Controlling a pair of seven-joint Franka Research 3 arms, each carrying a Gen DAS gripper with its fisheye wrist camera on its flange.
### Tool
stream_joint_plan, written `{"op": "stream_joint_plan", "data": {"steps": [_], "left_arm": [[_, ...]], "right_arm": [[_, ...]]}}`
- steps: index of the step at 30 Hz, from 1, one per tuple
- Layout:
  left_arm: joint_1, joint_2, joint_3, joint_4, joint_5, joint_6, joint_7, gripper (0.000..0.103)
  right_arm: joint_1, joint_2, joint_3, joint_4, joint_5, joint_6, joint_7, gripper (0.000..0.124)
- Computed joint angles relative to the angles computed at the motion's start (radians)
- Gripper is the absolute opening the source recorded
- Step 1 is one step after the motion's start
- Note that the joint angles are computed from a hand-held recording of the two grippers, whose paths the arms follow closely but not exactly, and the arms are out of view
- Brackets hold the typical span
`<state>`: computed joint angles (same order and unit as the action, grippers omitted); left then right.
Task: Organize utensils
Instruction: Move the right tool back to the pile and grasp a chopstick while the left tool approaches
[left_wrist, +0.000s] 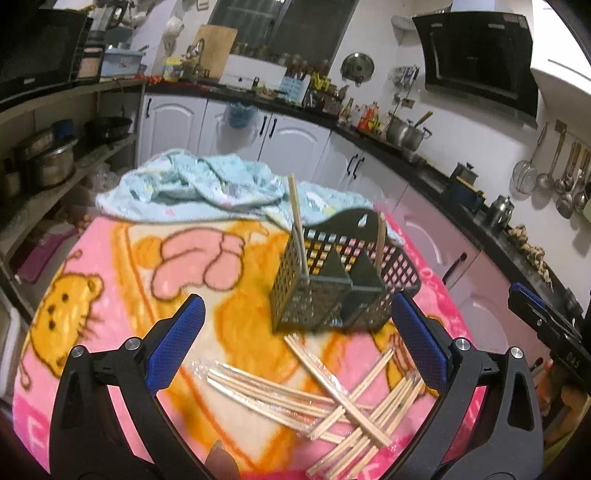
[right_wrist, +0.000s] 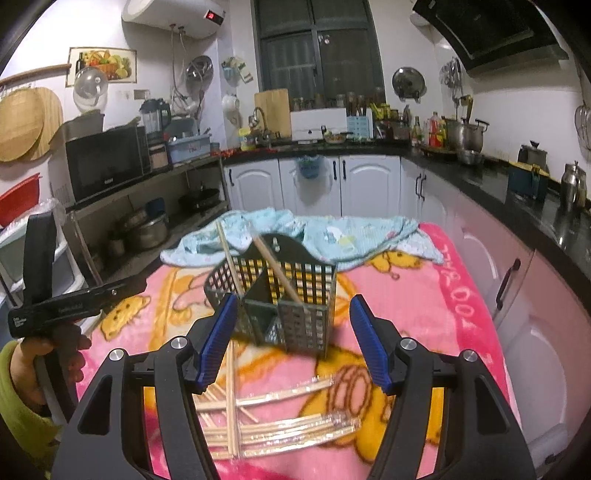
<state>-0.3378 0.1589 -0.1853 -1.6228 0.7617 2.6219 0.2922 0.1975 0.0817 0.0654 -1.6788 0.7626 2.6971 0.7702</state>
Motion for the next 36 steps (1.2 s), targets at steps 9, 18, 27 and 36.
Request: {"op": "stream_joint_plan", "data": {"steps": [9, 18, 27, 36], "left_arm": [[0.000, 0.061, -0.011, 0.024, -0.136, -0.026, 0.098, 0.092], [-0.013, 0.124, -0.012, 0.063, -0.242, -0.052, 0.190, 0.092], [-0.006, 0.214, -0.027, 0.142, -0.378, -0.092, 0.305, 0.092], [-0.007, 0.335, -0.029, 0.289, -0.521, -0.182, 0.364, 0.066]], "right_arm": [[-0.003, 0.010, -0.010, -0.044, -0.088, -0.020, 0.063, 0.061], [-0.007, 0.033, -0.010, -0.065, -0.150, -0.026, 0.103, 0.061], [-0.012, 0.094, -0.014, -0.039, -0.231, -0.053, 0.163, 0.060], [-0.025, 0.239, -0.017, 0.118, -0.331, -0.182, 0.271, 0.043]]}}
